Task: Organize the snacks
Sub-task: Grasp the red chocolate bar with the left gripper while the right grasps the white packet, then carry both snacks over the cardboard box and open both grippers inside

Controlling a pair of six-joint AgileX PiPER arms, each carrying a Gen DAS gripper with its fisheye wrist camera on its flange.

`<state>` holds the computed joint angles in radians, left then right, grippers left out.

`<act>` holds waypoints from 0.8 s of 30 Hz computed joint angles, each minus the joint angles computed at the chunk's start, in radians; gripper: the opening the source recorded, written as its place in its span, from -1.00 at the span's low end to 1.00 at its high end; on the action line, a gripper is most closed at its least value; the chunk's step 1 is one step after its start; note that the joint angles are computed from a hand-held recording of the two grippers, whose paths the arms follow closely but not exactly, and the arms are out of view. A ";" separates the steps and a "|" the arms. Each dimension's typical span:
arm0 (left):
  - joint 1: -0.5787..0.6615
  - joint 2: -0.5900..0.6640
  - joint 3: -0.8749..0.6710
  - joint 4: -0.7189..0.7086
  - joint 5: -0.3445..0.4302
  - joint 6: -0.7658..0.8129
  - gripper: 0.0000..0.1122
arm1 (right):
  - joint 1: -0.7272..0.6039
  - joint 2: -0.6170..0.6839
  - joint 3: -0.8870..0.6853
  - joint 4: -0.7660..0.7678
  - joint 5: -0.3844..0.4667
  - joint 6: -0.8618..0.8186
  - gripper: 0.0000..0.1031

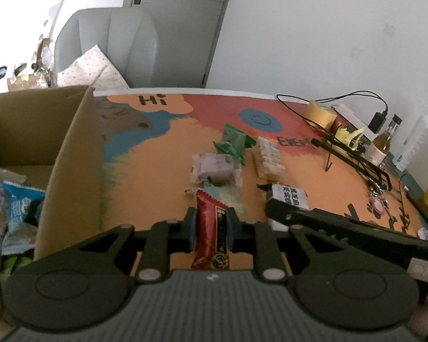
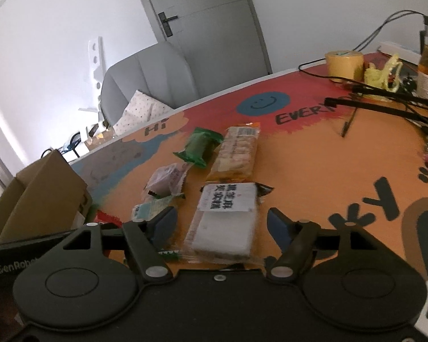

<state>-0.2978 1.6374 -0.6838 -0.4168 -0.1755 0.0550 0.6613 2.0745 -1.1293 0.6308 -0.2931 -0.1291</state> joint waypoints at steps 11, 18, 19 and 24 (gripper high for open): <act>-0.018 0.016 -0.009 -0.059 0.007 0.044 -0.65 | 0.007 -0.007 0.011 0.203 0.027 -0.236 -0.10; -0.056 -0.001 0.005 -0.160 -0.004 0.131 -0.65 | -0.001 -0.069 0.112 0.125 -0.001 -0.131 -0.13; -0.062 -0.007 0.007 -0.184 -0.006 0.153 -0.65 | -0.004 -0.076 0.123 0.108 -0.004 -0.110 -0.13; -0.087 -0.054 0.024 -0.310 -0.019 0.270 -0.65 | -0.005 -0.127 0.193 0.010 -0.043 -0.001 -0.14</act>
<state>-0.3851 1.5829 -0.6598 -0.7269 -0.1941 0.3246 0.6559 1.9473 -0.9363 0.6409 -0.3357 -0.1301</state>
